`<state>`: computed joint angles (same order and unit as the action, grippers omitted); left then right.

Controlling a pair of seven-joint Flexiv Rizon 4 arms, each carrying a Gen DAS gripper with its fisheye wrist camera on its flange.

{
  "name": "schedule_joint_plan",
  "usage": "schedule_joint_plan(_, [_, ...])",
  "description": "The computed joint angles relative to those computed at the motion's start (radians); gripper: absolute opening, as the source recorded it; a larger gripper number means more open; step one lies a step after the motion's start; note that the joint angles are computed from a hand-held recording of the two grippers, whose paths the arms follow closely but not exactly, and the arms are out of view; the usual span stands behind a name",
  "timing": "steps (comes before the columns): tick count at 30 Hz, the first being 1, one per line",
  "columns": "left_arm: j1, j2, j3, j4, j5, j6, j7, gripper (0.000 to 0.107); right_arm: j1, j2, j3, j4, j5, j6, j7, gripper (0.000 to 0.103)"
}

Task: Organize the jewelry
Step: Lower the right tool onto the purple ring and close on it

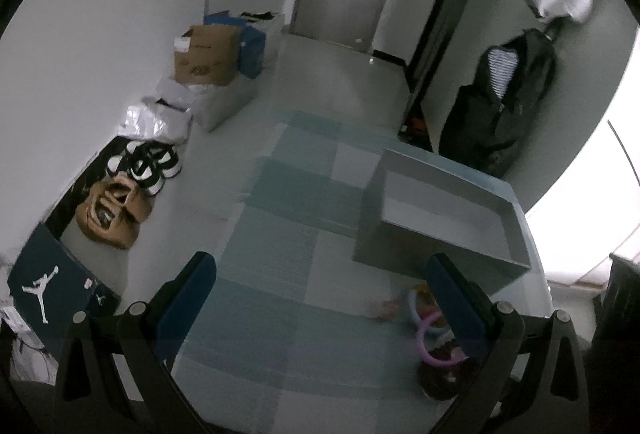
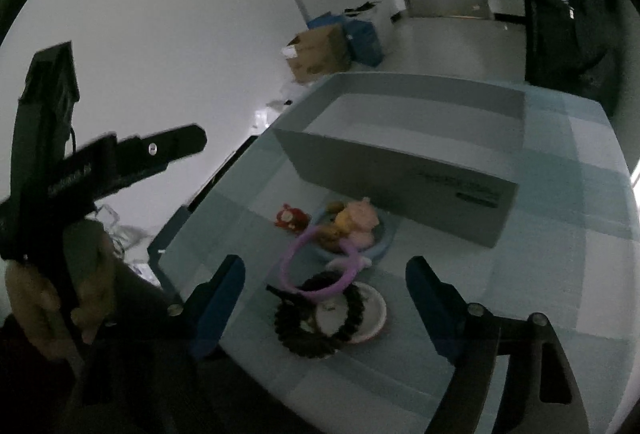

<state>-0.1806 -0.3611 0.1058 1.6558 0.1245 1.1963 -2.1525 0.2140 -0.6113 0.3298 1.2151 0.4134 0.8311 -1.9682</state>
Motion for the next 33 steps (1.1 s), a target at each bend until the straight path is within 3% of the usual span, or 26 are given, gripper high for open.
schedule_joint_plan(5, [0.024,0.001,-0.023,0.013,-0.052,-0.005,0.021,0.102,0.029,-0.024,-0.012,-0.029,-0.041,-0.032,0.017,0.076])
schedule_joint_plan(8, [0.026,0.0,-0.023,0.014,-0.061,-0.006,0.032,0.102,0.076,-0.008,-0.048,0.009,-0.118,0.022,0.028,0.076])
schedule_joint_plan(14, [0.032,0.002,-0.028,0.024,-0.084,-0.003,0.041,0.102,0.156,-0.012,-0.109,0.064,-0.303,0.079,0.105,0.052])
schedule_joint_plan(24, [0.054,0.0,-0.05,0.039,-0.147,-0.013,0.1,0.102,0.087,-0.007,-0.036,0.045,-0.237,0.077,0.135,0.051])
schedule_joint_plan(28, [0.057,-0.013,-0.064,0.016,-0.167,-0.082,0.145,0.102,0.054,0.002,-0.02,0.023,-0.175,0.068,0.146,0.051])
schedule_joint_plan(30, [0.035,-0.027,-0.047,-0.025,-0.121,-0.148,0.151,0.102,0.049,0.013,-0.024,0.028,-0.159,0.086,0.154,0.051])
schedule_joint_plan(33, [0.022,-0.035,-0.05,-0.048,-0.086,-0.176,0.181,0.102,0.035,0.021,-0.022,0.024,-0.136,0.098,0.162,0.051])
